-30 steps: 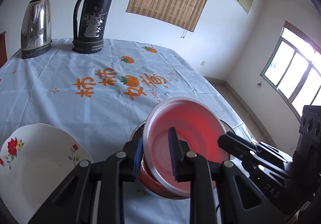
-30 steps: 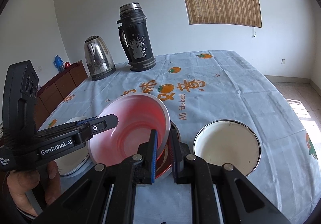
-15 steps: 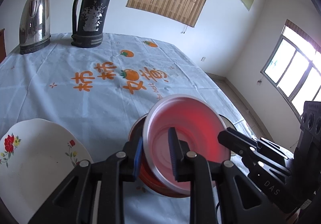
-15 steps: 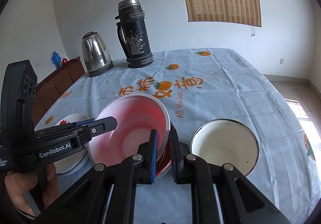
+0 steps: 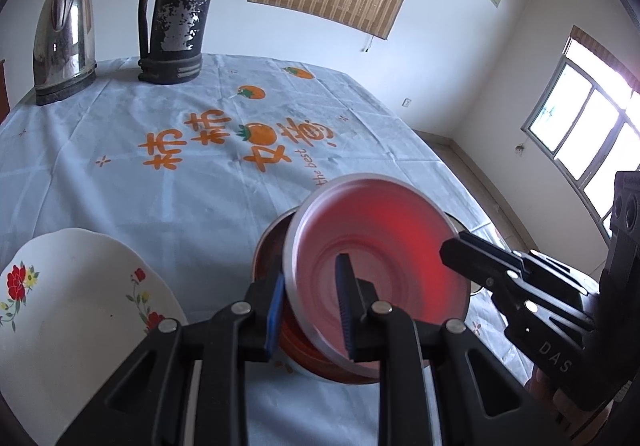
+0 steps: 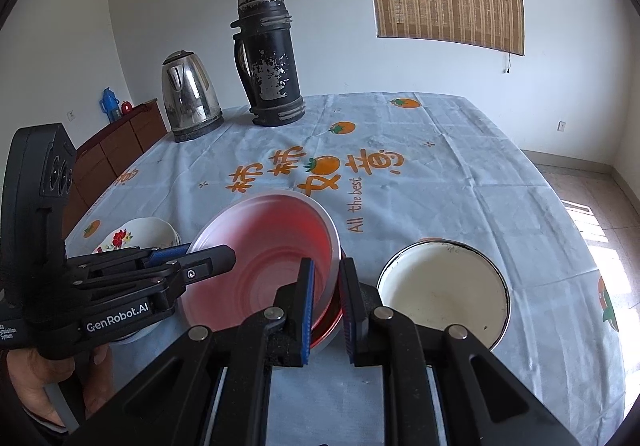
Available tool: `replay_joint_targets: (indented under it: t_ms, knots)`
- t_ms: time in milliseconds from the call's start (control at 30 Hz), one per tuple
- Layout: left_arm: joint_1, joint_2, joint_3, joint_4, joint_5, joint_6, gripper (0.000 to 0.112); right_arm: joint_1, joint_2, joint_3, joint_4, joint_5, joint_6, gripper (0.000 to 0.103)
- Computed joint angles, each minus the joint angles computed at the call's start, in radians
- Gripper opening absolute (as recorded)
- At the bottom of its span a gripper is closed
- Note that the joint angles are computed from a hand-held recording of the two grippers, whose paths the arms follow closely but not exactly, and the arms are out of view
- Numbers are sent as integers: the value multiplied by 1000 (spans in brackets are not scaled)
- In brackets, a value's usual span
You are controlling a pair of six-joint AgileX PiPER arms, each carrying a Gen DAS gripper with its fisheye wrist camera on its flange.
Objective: Organize plates and bowls
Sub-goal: 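Lower the pink bowl into the steel bowl with both grippers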
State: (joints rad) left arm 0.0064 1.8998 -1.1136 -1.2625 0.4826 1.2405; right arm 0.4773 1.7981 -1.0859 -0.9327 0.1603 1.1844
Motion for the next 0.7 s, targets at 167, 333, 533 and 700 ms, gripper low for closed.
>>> replay_joint_targets:
  t_ms: [167,333,533,700]
  knots:
    - [2,8,-15,47,13,-40,21,-5,12,-35,226,28,-245,15]
    - [5,15,-24,69,28,-63,21,-6,32,-77,344,71,-379,15]
    - [10,13,-27,85,28,-77,21,-13,60,-113,481,99,-520,15]
    - [20,34,-55,132,66,-138,21,-13,72,-124,517,112,-561,16]
